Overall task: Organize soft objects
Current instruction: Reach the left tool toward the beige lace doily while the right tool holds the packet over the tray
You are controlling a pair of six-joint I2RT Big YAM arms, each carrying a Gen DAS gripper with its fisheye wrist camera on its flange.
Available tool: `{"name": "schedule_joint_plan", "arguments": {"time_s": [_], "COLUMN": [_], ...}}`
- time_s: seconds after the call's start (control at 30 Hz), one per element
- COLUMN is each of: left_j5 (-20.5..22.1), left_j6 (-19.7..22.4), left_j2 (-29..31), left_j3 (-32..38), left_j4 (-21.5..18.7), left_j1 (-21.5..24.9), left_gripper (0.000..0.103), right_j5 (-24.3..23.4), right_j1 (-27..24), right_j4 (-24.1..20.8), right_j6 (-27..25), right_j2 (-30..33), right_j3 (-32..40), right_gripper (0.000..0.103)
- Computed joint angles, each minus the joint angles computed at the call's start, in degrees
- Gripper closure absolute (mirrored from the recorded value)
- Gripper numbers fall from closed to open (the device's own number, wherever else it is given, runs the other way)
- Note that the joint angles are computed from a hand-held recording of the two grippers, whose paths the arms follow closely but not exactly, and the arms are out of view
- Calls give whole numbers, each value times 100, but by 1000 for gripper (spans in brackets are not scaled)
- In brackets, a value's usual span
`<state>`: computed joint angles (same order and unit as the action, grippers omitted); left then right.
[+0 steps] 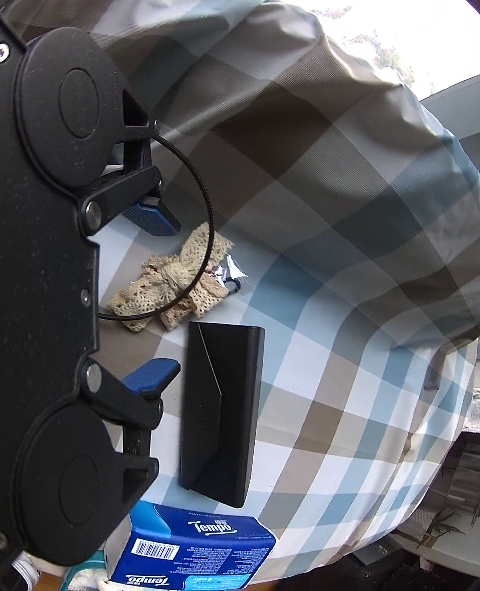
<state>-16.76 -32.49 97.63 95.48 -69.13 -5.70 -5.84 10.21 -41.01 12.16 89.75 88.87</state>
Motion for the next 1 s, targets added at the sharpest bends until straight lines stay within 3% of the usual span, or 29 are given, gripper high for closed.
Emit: {"name": "schedule_joint_plan", "arguments": {"time_s": [0.17,0.27,0.4,0.53,0.63,0.7,0.8,0.83,0.93,1.0], "left_j5": [39,325,465,143,-682,-1363,-2509,-2708,-3416,-4290], "left_j6": [219,153,94,119,365,763,1466,1583,1501,1085], "left_j2": [84,-14,-296,-691,-847,-894,-1024,-1067,-1048,-830], "left_j3": [-20,-123,-335,-636,-707,-724,-863,-870,-682,-327], "left_j4": [130,332,837,1600,2022,2248,2893,3031,2912,2234], "left_j1": [76,180,299,356,293,212,110,134,234,314], "left_gripper": [34,34,34,34,31,29,28,22,16,16], "right_j5": [66,97,120,129,128,121,95,85,49,12], "right_j1": [28,35,63,99,107,111,101,98,87,79], "right_j4": [-65,-98,-153,-168,-158,-150,-115,-104,-60,-27], "right_j6": [-55,-73,-119,-181,-222,-232,-239,-239,-239,-222], "right_j2": [26,44,75,88,88,77,44,37,7,-14], "right_j3": [14,29,60,90,86,68,28,23,-4,-21], "right_gripper": [28,28,28,28,28,28,28,28,28,28]}}
